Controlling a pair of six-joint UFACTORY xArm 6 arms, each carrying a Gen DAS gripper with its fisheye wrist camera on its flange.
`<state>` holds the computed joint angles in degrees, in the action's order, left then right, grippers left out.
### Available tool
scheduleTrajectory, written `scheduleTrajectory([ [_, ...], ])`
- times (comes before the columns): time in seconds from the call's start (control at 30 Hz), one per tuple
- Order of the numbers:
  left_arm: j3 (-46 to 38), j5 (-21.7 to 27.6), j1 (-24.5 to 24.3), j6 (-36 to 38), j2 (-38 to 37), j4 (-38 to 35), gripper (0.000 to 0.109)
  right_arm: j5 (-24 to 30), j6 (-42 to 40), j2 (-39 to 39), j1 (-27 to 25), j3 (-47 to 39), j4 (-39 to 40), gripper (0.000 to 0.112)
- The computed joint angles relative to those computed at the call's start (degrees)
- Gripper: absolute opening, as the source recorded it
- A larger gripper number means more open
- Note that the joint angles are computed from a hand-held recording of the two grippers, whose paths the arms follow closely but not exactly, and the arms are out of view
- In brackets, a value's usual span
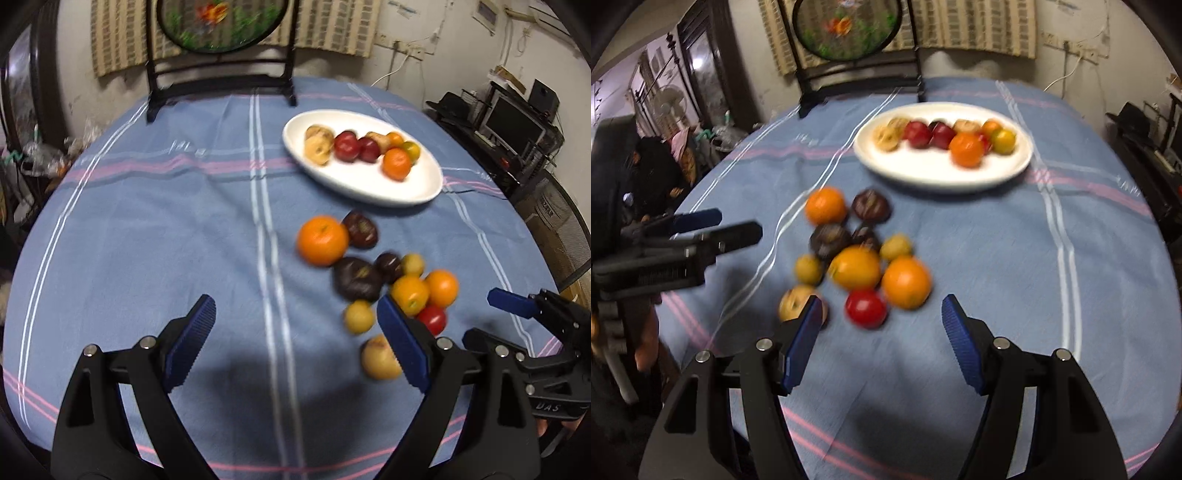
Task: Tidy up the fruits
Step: 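Grasp the red tomato with the right tool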
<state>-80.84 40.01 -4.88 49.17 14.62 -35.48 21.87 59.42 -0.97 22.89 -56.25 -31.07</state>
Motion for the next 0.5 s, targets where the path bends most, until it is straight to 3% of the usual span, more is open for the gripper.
scheduleTrajectory([
  [0.1, 1.40, 0.23, 1.25, 0.68, -0.18, 0.67, 0.091, -4.01, 1.07, 1.32, -0.22, 0.79, -0.05, 0.056],
  [0.27, 2.92, 2.16, 2.48, 3.24, -1.11, -0.22, 0.091, -5.97, -5.84, 5.78, -0.61, -1.43, 8.42, 0.045],
  [0.33, 3.57, 3.65, 2.44, 4.77, -1.73, -0.43, 0.091, -5.25, -4.24, 7.43, -1.12, -3.16, 5.70, 0.043],
  [0.4, 4.45, 4.29, 1.95, 6.15, -2.41, -0.57, 0.091, -4.92, -1.47, 8.62, -1.65, -4.36, 1.52, 0.031],
  [0.5, 6.10, 4.04, 0.51, 7.32, -3.47, -0.23, 0.091, -5.49, -0.04, 7.64, -1.80, -3.38, -0.31, 0.031],
])
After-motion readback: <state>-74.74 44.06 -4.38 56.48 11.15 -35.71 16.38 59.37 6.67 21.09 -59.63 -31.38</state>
